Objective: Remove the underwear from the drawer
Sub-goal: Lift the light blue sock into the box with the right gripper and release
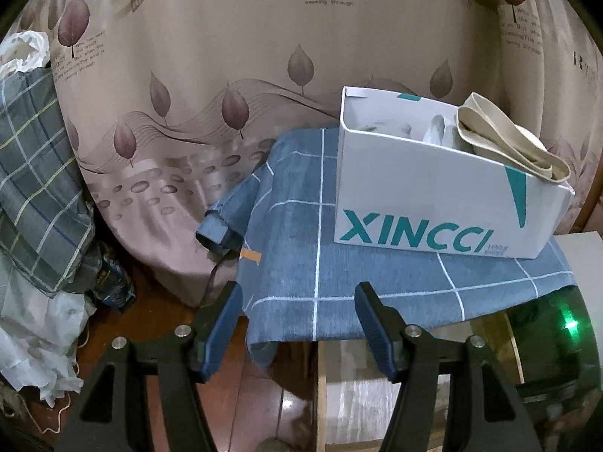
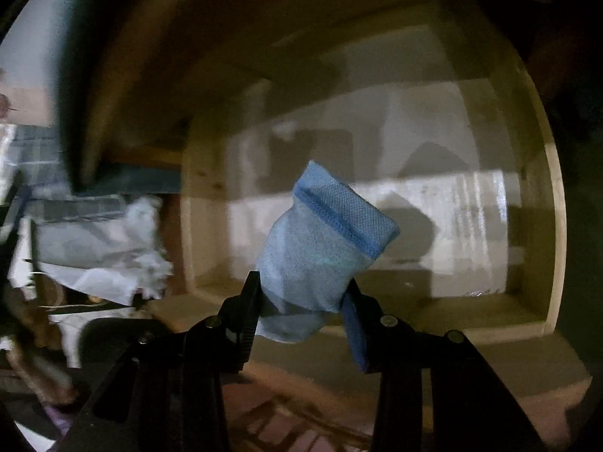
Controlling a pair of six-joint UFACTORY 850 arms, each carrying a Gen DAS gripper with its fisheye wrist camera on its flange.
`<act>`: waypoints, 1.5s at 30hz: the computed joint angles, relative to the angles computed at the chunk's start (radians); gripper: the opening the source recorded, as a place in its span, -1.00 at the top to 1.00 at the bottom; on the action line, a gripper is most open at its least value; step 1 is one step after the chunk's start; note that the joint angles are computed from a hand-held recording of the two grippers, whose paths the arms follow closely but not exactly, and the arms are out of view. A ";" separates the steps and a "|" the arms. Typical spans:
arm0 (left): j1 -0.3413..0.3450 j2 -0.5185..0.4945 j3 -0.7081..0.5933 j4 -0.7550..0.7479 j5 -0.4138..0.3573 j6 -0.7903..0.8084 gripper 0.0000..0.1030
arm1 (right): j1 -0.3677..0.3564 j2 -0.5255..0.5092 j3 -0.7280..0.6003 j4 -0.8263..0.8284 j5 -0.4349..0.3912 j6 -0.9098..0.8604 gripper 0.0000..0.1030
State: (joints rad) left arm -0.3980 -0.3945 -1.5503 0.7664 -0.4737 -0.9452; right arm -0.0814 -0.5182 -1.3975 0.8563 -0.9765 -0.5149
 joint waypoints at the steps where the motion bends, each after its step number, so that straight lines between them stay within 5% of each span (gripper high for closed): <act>1: -0.003 -0.003 -0.002 0.009 -0.007 -0.006 -0.24 | -0.008 0.017 0.010 0.036 -0.015 -0.024 0.26; 9: -0.014 -0.011 -0.003 0.009 -0.023 -0.011 -0.24 | -0.055 0.164 0.012 0.222 -0.115 -0.167 0.26; 16: -0.023 -0.013 0.008 0.031 -0.023 -0.028 -0.24 | -0.064 0.206 -0.167 0.300 -0.139 -0.239 0.26; 31: -0.018 -0.046 -0.005 -0.034 -0.022 0.024 -0.24 | 0.012 -0.147 -0.759 0.081 0.063 -0.075 0.26; 45: -0.026 -0.066 -0.019 -0.031 -0.036 0.062 -0.24 | 0.032 -0.397 -1.104 -0.092 0.018 0.127 0.23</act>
